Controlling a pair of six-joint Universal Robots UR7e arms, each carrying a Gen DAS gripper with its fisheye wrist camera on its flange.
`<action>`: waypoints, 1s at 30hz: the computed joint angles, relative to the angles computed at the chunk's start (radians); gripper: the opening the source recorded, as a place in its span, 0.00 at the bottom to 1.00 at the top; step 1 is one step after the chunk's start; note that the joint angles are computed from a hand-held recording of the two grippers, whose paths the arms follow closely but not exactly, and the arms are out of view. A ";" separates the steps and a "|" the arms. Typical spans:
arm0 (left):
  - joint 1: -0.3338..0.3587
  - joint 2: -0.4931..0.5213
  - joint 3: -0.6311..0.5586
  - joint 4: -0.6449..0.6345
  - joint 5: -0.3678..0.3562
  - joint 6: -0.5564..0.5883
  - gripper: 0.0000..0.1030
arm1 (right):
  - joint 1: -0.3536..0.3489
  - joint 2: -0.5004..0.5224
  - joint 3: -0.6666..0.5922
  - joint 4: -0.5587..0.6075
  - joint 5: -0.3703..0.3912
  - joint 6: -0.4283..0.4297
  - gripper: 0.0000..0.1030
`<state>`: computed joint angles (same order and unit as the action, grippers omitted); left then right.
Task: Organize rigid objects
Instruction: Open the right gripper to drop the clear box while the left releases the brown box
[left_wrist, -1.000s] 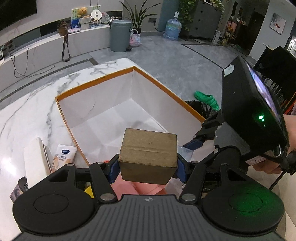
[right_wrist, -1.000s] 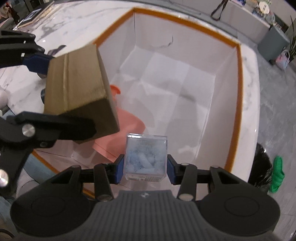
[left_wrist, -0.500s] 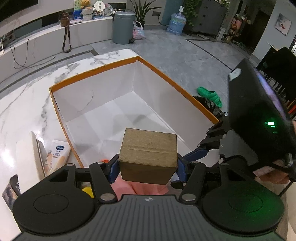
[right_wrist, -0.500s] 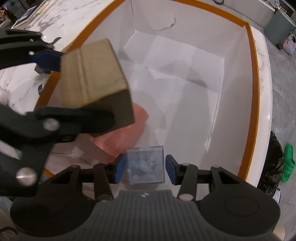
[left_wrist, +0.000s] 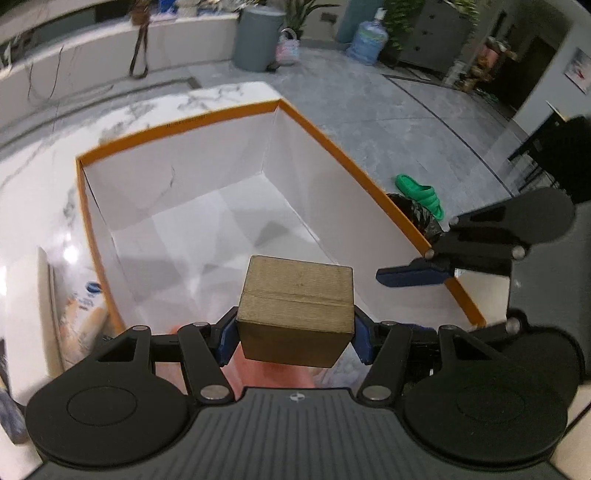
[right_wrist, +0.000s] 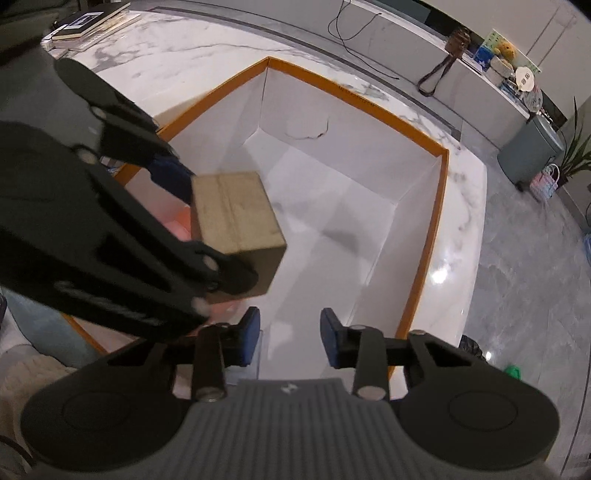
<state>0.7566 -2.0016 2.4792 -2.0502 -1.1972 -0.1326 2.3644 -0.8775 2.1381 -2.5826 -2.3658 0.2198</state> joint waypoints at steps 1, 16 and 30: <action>0.009 0.013 0.001 -0.018 -0.013 -0.006 0.67 | -0.003 -0.002 0.003 -0.004 0.001 -0.006 0.30; 0.099 0.187 -0.015 -0.144 -0.104 -0.053 0.67 | -0.017 -0.016 0.028 0.020 -0.055 -0.029 0.28; 0.117 0.193 -0.058 -0.030 -0.101 -0.140 0.69 | -0.031 0.003 0.037 -0.007 -0.041 -0.041 0.29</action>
<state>0.8732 -1.8091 2.4208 -2.0806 -1.2985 -0.2728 2.3339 -0.8747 2.1754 -2.5901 -2.4065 0.1785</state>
